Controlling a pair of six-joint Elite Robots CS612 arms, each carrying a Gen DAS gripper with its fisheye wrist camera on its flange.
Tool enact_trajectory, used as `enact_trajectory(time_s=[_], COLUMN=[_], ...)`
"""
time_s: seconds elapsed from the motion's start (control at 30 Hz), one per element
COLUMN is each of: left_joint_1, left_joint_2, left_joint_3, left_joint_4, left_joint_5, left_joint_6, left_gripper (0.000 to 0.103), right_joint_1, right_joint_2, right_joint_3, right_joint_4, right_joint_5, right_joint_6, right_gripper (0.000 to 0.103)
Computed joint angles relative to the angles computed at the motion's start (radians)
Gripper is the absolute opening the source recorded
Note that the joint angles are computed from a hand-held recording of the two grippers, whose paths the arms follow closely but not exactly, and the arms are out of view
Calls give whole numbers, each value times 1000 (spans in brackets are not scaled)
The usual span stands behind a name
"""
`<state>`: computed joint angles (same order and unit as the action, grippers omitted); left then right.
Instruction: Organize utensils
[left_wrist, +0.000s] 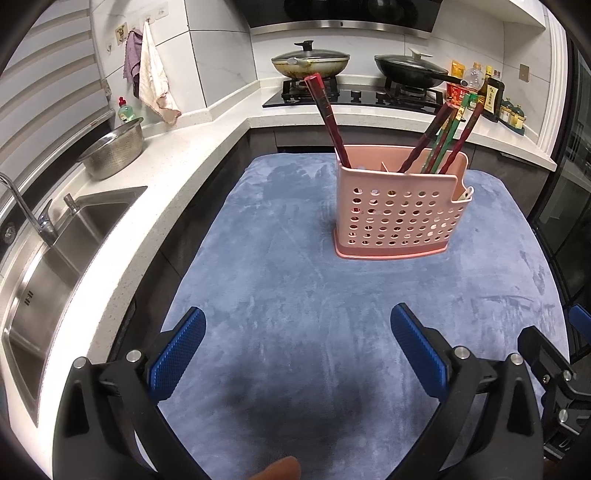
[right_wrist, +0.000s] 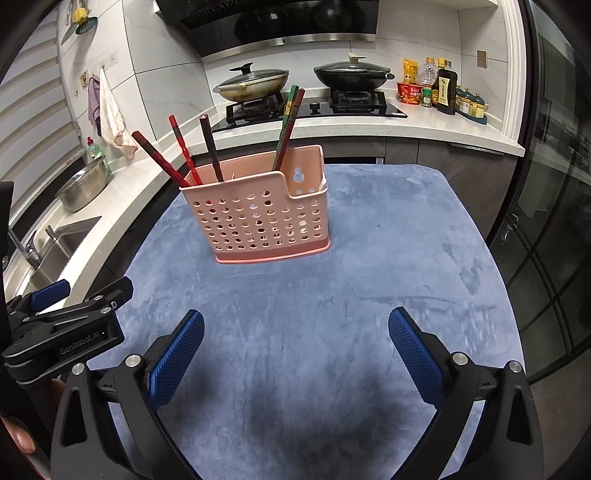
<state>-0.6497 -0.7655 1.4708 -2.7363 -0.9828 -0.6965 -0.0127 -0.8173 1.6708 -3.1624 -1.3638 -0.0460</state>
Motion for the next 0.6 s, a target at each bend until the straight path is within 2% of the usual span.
enact_trajectory(time_s=[0.6], left_joint_1=[-1], left_joint_2=[0], left_joint_3=[0], left_joint_4=[11], left_joint_5=[-8], left_joint_6=[-5], left_gripper=[96], right_joint_1=[6], right_joint_2=[0], right_joint_3=[0], right_joint_4=[11], right_joint_5=[6], right_joint_6=[-2], right_gripper=[96])
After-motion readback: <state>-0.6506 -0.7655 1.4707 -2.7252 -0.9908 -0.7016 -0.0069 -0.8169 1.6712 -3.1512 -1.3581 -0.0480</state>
